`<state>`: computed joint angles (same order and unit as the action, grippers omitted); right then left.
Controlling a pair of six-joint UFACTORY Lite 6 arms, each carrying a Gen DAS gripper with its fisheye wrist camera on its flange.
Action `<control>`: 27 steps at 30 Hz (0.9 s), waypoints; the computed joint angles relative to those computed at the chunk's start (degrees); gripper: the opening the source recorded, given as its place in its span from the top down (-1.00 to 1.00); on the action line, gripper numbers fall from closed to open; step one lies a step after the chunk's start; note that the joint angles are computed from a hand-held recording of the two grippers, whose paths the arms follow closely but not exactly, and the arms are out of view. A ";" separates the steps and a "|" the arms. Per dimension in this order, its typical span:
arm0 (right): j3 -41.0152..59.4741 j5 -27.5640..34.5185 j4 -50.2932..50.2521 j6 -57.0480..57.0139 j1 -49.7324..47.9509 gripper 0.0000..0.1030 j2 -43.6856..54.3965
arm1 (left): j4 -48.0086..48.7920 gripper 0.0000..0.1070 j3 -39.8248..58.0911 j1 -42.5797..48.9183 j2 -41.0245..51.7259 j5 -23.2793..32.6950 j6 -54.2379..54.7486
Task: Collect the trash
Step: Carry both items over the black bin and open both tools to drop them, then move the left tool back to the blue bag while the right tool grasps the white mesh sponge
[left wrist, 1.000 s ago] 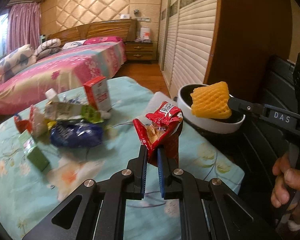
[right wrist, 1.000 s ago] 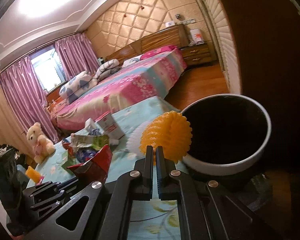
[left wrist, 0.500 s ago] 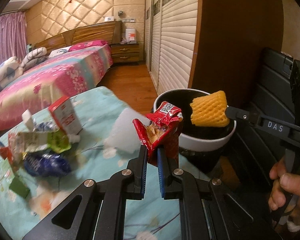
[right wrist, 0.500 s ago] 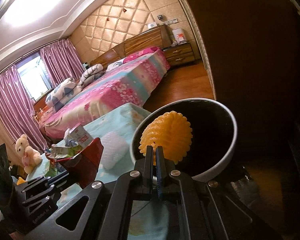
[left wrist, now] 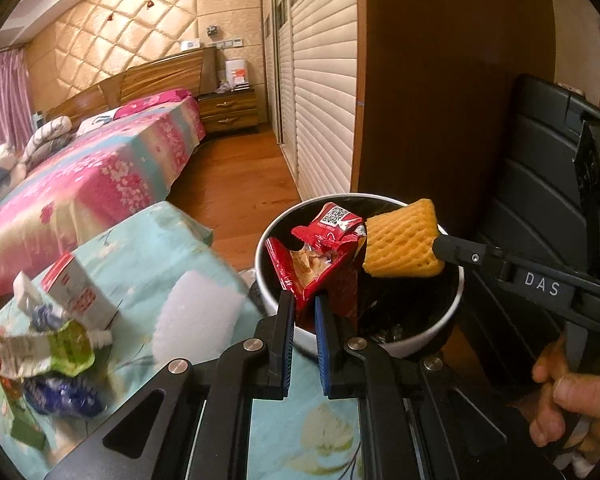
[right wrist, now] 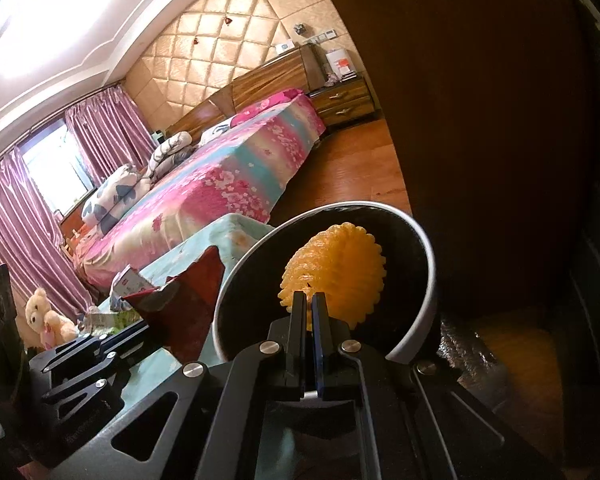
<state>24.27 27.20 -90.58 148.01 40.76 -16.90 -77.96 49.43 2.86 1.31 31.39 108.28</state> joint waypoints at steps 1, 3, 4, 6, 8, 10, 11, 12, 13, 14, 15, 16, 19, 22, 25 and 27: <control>-0.26 -0.39 -0.18 -0.09 -0.57 0.95 -0.29 | -0.46 0.83 0.38 -0.83 0.60 -0.59 0.15; -0.81 -1.48 -0.84 0.06 -1.80 0.95 -0.73 | -1.27 0.83 1.03 -2.25 1.70 -1.82 0.48; -1.18 -1.79 -1.04 0.23 -2.10 0.95 -1.03 | -1.46 0.83 1.48 -2.91 2.32 -2.27 0.39; -1.74 -2.61 -1.78 0.65 -3.09 0.95 -1.43 | -2.23 0.82 2.31 -4.31 3.55 -3.39 0.50; -1.79 -4.08 -4.40 2.17 -5.08 0.94 -1.02 | -2.88 0.81 2.80 -5.03 4.56 -3.94 0.90; -1.74 -4.85 -5.17 2.65 -5.79 0.91 -0.80 | -2.71 0.77 3.13 -5.43 5.03 -4.04 0.48; -1.38 -4.95 -4.87 2.30 -5.91 0.85 -0.46 | -2.50 0.73 3.57 -5.78 5.67 -4.19 -0.04; -1.15 -5.55 -4.92 1.84 -6.68 0.86 -0.21 | -1.85 0.71 3.89 -5.91 5.97 -4.00 -0.82; -1.11 -5.81 -4.56 1.35 -6.96 0.85 -0.11 | -1.59 0.62 4.08 -6.10 6.16 -4.19 -1.29; -0.93 -6.18 -3.58 -0.02 -7.57 0.84 -0.04 | -2.49 0.48 3.77 -6.20 5.92 -4.54 -0.70; -0.65 -6.15 -2.17 -1.30 -7.61 0.80 0.27 | -3.22 0.37 3.46 -6.17 5.61 -4.70 -0.07; -0.82 -6.46 -1.95 -1.37 -7.82 0.69 0.08 | -3.89 0.11 3.11 -5.99 5.27 -4.65 0.63; -1.75 -4.72 -0.39 -1.54 -6.44 -0.03 -1.60 | -8.07 -0.06 0.54 -4.90 3.12 -4.65 4.98; -1.84 -1.73 3.56 -3.93 -3.62 -0.16 -3.06 | -8.19 -0.06 -1.55 -3.37 1.78 -4.36 5.53; -1.22 1.19 6.04 -5.00 -0.55 -0.42 -3.77 | -6.84 -0.08 -3.42 -0.75 0.76 -3.19 4.40; -0.26 2.56 6.89 -5.79 0.91 -0.49 -3.05 | -5.75 -0.10 -4.41 1.15 -0.06 -2.30 3.76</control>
